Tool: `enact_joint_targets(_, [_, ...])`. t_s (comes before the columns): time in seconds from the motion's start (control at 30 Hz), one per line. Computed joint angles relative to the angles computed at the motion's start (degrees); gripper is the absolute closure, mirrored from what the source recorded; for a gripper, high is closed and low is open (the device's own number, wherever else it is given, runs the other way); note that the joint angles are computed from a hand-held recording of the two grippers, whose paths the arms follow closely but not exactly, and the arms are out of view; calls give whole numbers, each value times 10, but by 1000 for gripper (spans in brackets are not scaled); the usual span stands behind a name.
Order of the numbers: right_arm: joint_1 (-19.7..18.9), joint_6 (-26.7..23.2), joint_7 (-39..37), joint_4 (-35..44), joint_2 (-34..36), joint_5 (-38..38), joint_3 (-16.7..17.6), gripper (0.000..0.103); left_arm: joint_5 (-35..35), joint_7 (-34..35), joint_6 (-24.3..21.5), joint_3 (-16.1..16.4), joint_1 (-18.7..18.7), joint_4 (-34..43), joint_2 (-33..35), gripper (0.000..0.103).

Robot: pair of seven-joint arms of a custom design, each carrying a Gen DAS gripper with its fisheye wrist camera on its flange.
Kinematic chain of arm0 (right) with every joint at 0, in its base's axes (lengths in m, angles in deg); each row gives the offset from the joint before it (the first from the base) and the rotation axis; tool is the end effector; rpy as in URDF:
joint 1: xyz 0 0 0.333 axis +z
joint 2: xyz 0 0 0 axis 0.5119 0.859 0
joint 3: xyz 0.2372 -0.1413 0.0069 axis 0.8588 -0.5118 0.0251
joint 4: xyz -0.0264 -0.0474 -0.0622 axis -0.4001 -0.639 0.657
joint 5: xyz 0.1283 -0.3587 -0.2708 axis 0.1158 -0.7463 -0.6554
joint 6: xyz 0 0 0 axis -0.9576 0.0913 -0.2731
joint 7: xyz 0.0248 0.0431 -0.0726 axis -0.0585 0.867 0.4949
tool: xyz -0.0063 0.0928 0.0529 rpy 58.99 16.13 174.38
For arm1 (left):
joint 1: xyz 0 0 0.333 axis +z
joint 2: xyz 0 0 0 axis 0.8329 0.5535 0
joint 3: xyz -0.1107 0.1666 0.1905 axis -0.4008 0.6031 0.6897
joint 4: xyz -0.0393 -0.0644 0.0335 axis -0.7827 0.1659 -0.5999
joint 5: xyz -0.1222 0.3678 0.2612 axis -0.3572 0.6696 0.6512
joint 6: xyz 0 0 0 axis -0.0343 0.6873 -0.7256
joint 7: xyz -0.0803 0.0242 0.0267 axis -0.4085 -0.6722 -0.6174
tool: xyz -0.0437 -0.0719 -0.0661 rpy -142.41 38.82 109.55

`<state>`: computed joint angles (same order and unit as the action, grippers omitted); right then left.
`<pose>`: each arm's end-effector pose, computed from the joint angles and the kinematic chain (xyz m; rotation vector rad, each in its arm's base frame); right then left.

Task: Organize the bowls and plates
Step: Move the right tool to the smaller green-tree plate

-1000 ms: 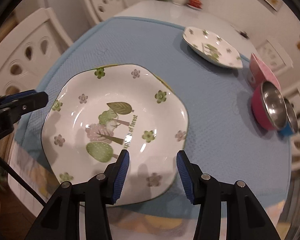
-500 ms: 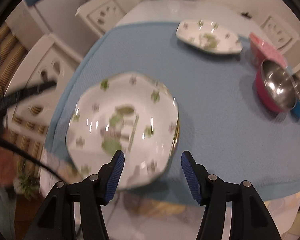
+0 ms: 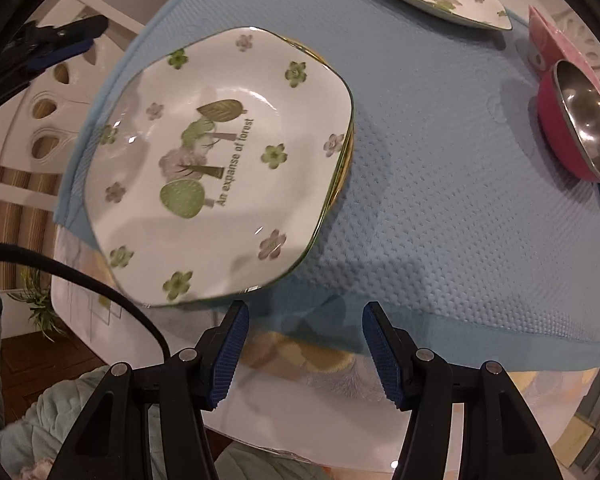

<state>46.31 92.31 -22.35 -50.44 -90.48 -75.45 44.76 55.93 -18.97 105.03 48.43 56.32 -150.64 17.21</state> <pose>0.5714 0.2085 0.4096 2.8350 -1.3223 -0.2382 0.5148 -0.0674 0.4415 -2.3099 1.4751 -0.7019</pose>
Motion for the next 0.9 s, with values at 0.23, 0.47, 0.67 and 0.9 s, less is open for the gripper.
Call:
enact_joint_targets(0.23, [4, -23, -4, 23, 23, -1, 4, 46, -1, 11, -8, 8, 6, 16, 19, 75])
enact_joint_targets(0.47, [-6, -36, -21, 35, 16, -29, -6, 46, -4, 60, -11, 20, 7, 83, 84, 70])
enact_joint_targets(0.67, [-33, 63, 74, 139, 95, 61, -18, 46, -39, 150, -3, 28, -3, 227, 215, 61])
enact_joint_targets(0.9, [-30, 175, 283, 296, 254, 106, -9, 46, -139, 272, -48, 16, 5, 443, 403, 31])
